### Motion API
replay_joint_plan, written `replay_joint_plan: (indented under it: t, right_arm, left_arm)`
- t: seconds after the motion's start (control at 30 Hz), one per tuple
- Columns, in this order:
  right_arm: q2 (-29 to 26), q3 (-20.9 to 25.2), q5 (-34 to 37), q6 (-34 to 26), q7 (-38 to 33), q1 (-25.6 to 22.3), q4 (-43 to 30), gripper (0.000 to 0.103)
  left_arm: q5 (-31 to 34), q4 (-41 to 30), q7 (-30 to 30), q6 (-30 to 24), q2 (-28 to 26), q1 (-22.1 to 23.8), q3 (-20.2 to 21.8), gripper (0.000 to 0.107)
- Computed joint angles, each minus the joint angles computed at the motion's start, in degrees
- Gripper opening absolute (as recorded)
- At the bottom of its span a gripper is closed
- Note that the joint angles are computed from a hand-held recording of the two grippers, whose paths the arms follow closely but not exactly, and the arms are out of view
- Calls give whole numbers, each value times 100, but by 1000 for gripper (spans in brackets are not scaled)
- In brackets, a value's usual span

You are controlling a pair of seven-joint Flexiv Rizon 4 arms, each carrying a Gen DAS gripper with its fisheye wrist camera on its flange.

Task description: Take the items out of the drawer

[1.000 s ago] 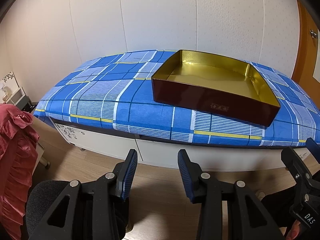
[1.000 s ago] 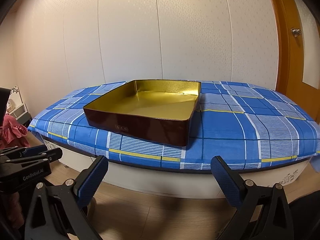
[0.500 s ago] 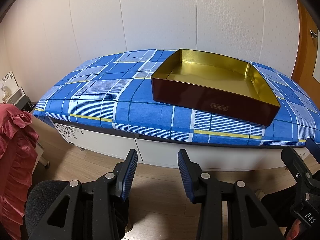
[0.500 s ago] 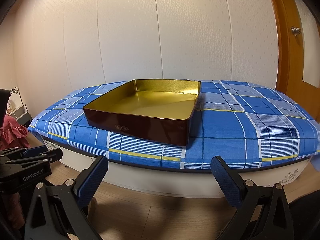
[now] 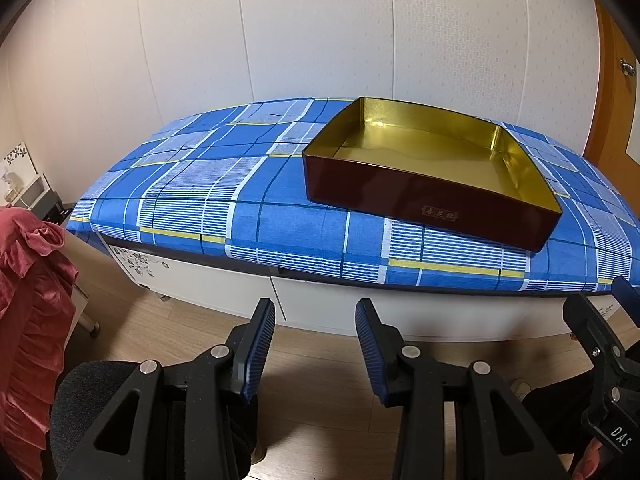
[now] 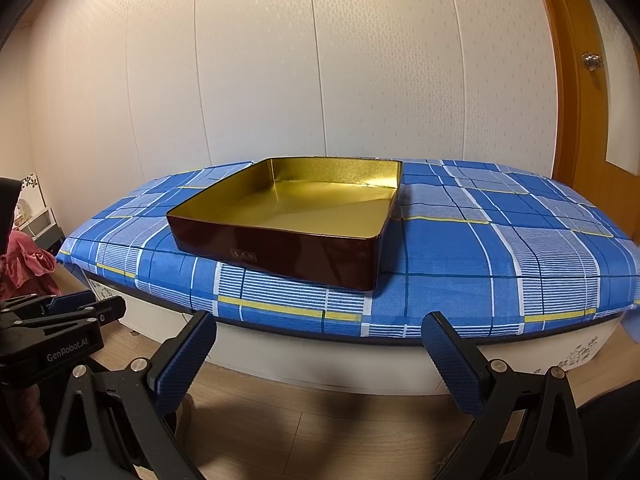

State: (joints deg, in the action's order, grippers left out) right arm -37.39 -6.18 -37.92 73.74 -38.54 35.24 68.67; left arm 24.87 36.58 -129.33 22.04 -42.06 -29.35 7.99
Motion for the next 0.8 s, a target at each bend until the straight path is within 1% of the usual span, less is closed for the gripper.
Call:
replay_joint_plan:
  t: [0.8]
  right_arm:
    - [-28,73,130,-62,-122,-20,-43,103]
  left_arm:
    - [-23,-98,52,-96,-63,5,4,42]
